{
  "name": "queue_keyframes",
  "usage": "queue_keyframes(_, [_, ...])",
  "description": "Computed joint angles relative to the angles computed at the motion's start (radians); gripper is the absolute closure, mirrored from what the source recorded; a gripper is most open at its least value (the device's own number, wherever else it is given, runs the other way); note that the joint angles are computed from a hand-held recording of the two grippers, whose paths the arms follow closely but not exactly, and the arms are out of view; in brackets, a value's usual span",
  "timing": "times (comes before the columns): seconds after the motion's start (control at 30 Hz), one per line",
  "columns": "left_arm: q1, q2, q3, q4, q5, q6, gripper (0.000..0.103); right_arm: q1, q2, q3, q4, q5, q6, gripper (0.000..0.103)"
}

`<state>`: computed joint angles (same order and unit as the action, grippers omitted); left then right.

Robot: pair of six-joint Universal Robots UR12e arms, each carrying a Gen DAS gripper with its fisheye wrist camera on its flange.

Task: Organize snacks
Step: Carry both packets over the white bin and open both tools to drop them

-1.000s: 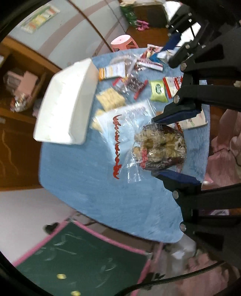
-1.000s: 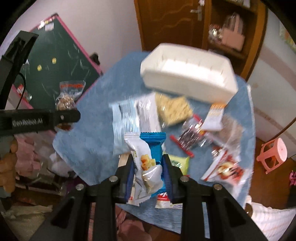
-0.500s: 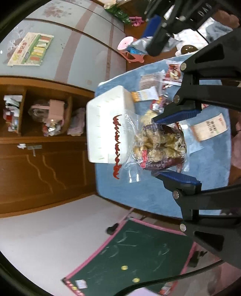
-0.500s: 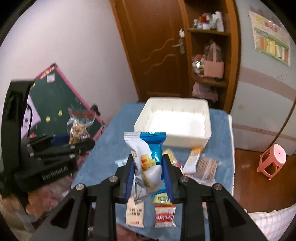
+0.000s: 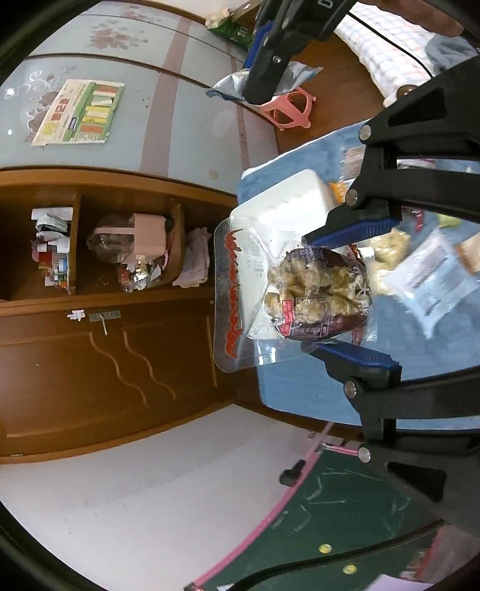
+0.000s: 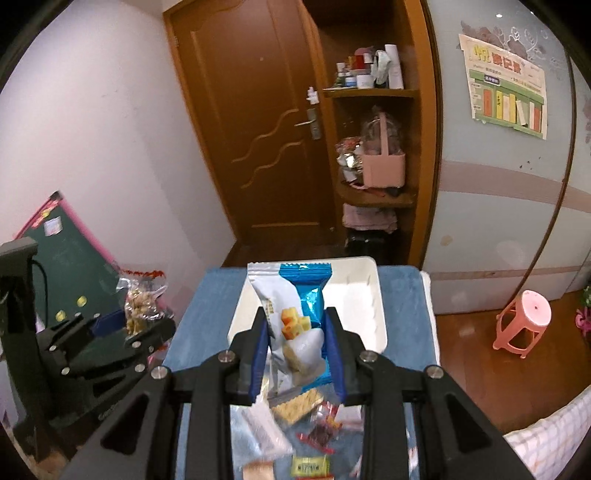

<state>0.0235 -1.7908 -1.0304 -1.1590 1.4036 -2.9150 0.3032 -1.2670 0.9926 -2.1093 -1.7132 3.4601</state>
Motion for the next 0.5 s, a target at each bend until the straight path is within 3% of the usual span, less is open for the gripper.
queue_keyframes(0.27, [-0.005,-0.179,0.166,-0.039,-0.001,-0.001,0.056,-0.016,0.167,-0.173,0.118,-0.045,0.049,0.073])
queue_keyframes(0.5, [-0.025,-0.302,0.276,-0.084,0.009,0.016,0.055,-0.026,0.258,-0.255,0.225,-0.072,0.086,0.073])
